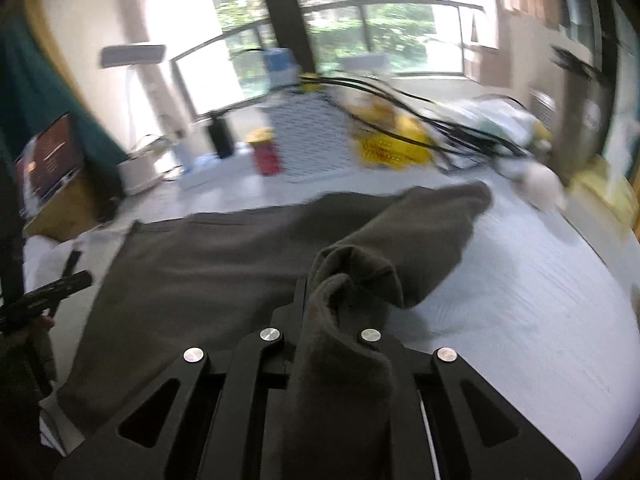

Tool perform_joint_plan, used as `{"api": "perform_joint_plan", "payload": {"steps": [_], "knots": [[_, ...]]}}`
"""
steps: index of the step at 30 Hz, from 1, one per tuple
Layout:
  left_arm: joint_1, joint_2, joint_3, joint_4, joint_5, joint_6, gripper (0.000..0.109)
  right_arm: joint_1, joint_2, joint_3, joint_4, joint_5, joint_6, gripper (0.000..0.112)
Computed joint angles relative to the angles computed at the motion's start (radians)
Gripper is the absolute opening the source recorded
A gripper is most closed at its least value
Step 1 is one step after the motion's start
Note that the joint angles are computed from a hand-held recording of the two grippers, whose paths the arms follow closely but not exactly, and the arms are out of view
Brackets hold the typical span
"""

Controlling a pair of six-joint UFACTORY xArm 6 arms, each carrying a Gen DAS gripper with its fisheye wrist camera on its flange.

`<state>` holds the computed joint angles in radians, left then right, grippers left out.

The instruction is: Fold small clothes

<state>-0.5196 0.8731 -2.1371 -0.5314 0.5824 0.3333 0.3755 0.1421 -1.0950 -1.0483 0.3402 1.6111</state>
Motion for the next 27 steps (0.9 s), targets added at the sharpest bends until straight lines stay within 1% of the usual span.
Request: {"api": "perform_joint_plan", "payload": {"steps": [5,9,11,15,19,20,22,23,24,25,27], "knots": [[0.008,-0.072,0.111,-0.097,-0.046,0.088,0.054,0.037,0.105,-0.124,0.040,-0.049,-0.074,0.010],[0.020,-0.129,0.196,-0.149,-0.082,0.143,0.054,0.063,0.201,-0.225,0.097,-0.123,-0.132,0.010],[0.028,-0.157,0.237,-0.173,-0.100,0.165,0.054,0.078,0.254,-0.279,0.151,-0.149,-0.186,0.010],[0.043,-0.202,0.306,-0.217,-0.126,0.210,0.054,0.116,0.352,-0.384,0.304,-0.176,-0.352,0.009],[0.056,-0.231,0.349,-0.243,-0.132,0.237,0.054,0.156,0.425,-0.471,0.452,-0.171,-0.513,0.010],[0.060,-0.239,0.361,-0.249,-0.133,0.245,0.054,0.167,0.447,-0.501,0.498,-0.159,-0.566,0.010],[0.066,-0.250,0.376,-0.261,-0.135,0.259,0.054,0.182,0.475,-0.541,0.534,-0.139,-0.617,0.010],[0.069,-0.259,0.389,-0.272,-0.138,0.274,0.054,0.191,0.496,-0.572,0.579,-0.117,-0.668,0.010],[0.070,-0.264,0.396,-0.275,-0.141,0.280,0.054,0.203,0.523,-0.614,0.624,-0.077,-0.720,0.010],[0.072,-0.269,0.403,-0.277,-0.146,0.287,0.054,0.209,0.543,-0.643,0.636,-0.054,-0.732,0.010],[0.078,-0.277,0.418,-0.288,-0.154,0.296,0.054,0.224,0.584,-0.688,0.723,-0.048,-0.799,0.013]]}}
